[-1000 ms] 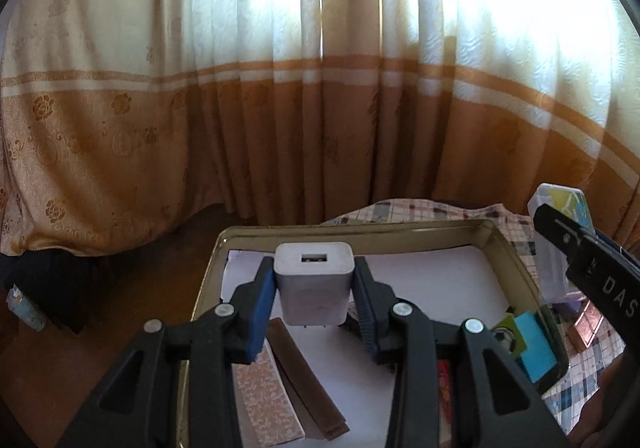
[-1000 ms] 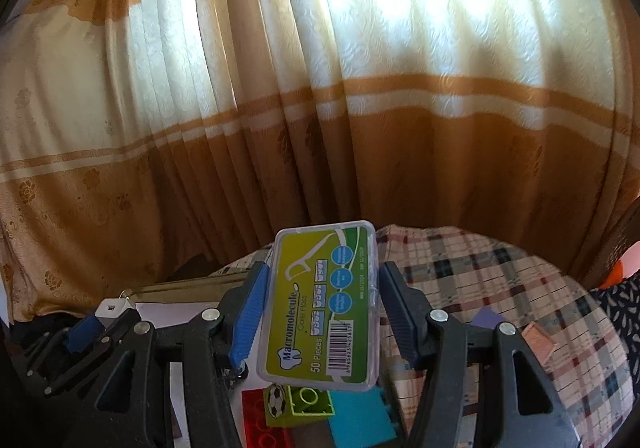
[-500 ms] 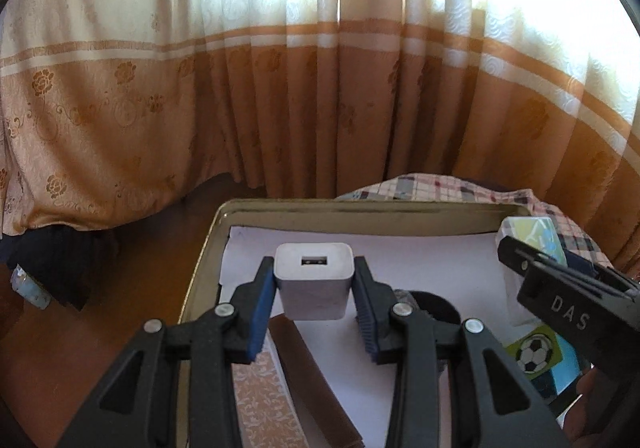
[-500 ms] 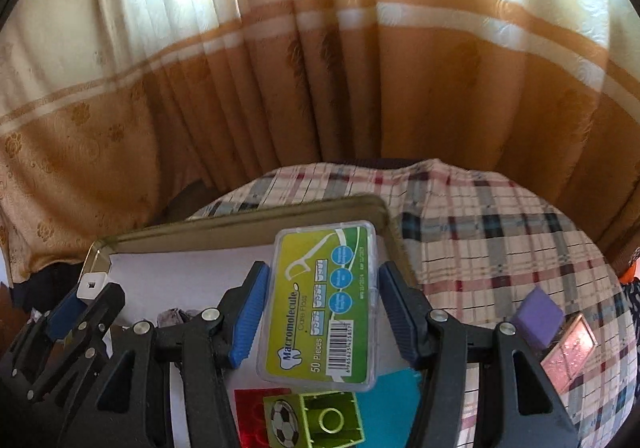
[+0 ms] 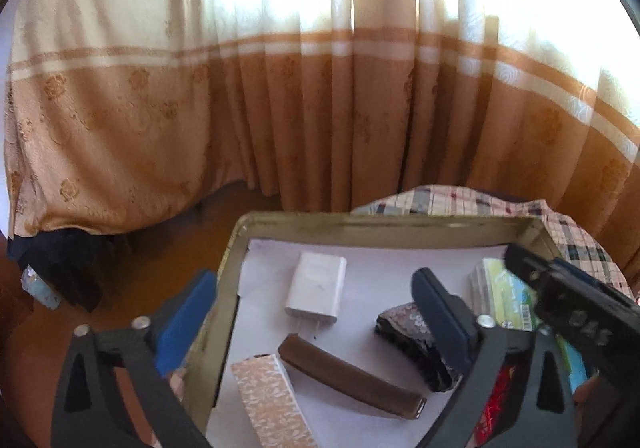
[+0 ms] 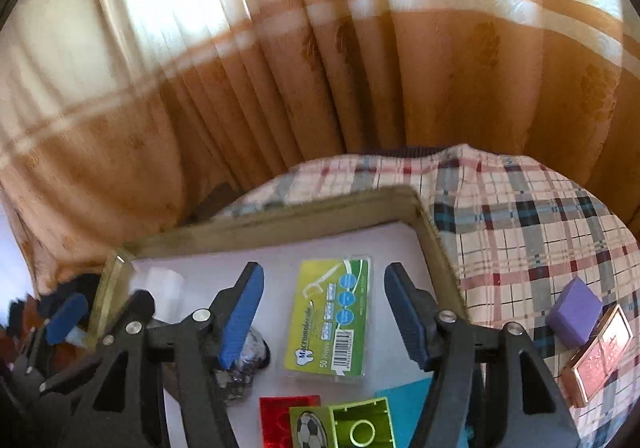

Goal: Organize rigid objects
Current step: 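Release the charger into the tray with the left gripper while the right gripper releases the toothpick case, then withdraw both grippers from the tray toward the copper plate and purple cube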

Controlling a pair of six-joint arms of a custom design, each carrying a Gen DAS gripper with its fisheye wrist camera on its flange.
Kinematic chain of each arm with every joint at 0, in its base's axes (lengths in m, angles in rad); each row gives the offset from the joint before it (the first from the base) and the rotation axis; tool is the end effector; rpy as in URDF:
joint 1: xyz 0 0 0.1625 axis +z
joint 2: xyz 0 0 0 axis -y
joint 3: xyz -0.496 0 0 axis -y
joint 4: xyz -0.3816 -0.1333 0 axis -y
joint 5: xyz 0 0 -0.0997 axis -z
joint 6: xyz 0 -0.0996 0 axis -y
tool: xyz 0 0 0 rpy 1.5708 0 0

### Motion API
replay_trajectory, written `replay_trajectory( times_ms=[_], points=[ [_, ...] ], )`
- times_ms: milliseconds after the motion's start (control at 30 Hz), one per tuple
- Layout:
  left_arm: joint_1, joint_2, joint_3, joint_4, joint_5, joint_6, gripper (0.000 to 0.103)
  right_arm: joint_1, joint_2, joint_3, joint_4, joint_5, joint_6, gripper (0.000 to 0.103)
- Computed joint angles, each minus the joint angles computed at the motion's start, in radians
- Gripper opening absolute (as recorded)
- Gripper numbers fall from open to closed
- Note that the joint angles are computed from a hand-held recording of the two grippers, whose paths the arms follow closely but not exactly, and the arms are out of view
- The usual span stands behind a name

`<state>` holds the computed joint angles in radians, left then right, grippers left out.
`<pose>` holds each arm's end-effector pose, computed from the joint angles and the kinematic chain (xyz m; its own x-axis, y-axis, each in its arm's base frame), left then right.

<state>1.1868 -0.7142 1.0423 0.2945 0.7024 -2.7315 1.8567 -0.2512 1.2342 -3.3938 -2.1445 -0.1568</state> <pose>-0.0795 -0.7554 0.2459 -0.6753 -0.0897 -0.7321 0.5318 0.6286 -0.5675 0.3075 -0.7652 -0.0134 -0.8791 0.0490 0.4741 -0.3296 0.6561 -0.6789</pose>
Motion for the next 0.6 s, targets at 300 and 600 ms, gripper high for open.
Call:
replay_trajectory(
  times_ms=[300,600],
  points=[
    [-0.028,-0.156,0.351,-0.454,0.101,0.179,0.103,0.042,0.059,0.109,-0.704,-0.091,-0.342,0.079],
    [-0.033,-0.181,0.462,-0.569,0.142,0.155,0.103,0.040,0.102,0.096,-0.973,-0.146,-0.583,0.089]
  ],
)
